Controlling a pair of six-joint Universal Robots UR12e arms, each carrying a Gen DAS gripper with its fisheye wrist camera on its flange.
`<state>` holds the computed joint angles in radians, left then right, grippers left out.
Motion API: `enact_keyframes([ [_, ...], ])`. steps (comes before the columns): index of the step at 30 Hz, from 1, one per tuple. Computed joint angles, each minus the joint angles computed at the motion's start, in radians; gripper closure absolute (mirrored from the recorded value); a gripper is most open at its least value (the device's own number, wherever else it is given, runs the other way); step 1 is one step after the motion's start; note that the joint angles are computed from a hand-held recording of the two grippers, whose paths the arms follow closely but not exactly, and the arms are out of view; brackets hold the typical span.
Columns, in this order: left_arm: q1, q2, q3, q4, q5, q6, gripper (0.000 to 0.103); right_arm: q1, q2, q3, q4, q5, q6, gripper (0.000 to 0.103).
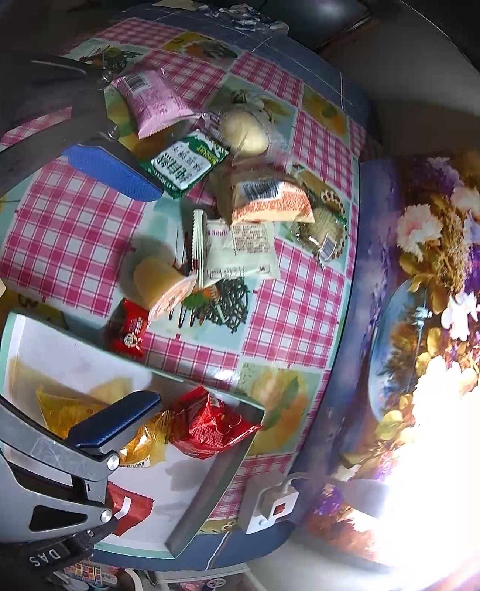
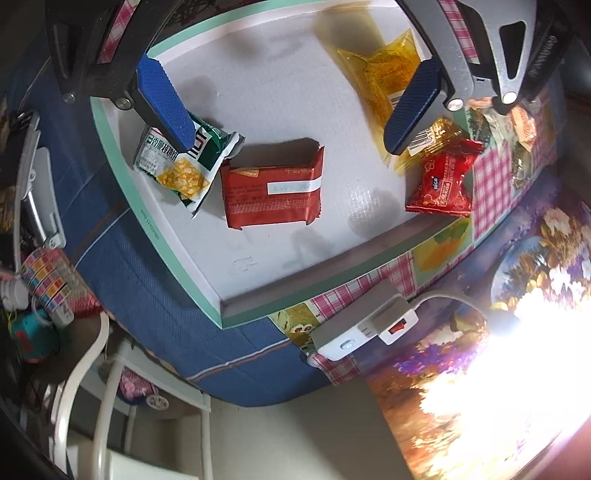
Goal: Organize snacks
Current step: 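Withdraw both tools from the tray back toward the snack pile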
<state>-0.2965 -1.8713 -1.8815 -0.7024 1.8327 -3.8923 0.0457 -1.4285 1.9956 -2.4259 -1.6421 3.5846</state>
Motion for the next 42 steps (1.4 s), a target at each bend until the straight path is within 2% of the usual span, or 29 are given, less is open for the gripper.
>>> enact_keyframes([
  [8,0.012,0.039,-0.046,0.026,0.027,0.004,0.001,0.031,0.004,-0.013,-0.006,-0.009,-0.059,0.000],
  [15,0.040,0.078,-0.091,0.057,0.059,0.031,0.001,0.071,0.010,-0.014,-0.041,-0.013,-0.131,0.000],
  [21,0.092,0.122,-0.137,0.084,0.022,0.025,0.001,0.109,0.020,-0.015,-0.095,-0.012,-0.193,0.000],
  [29,0.141,0.178,-0.196,0.129,0.029,0.044,0.001,0.146,0.038,-0.008,-0.181,0.069,-0.233,0.000],
  [35,0.164,0.211,-0.238,0.193,0.040,0.068,0.001,0.169,0.047,-0.011,-0.186,0.105,-0.242,0.000],
  [42,0.198,0.248,-0.287,0.269,0.018,0.089,0.001,0.191,0.047,-0.007,-0.224,0.171,-0.255,0.000],
])
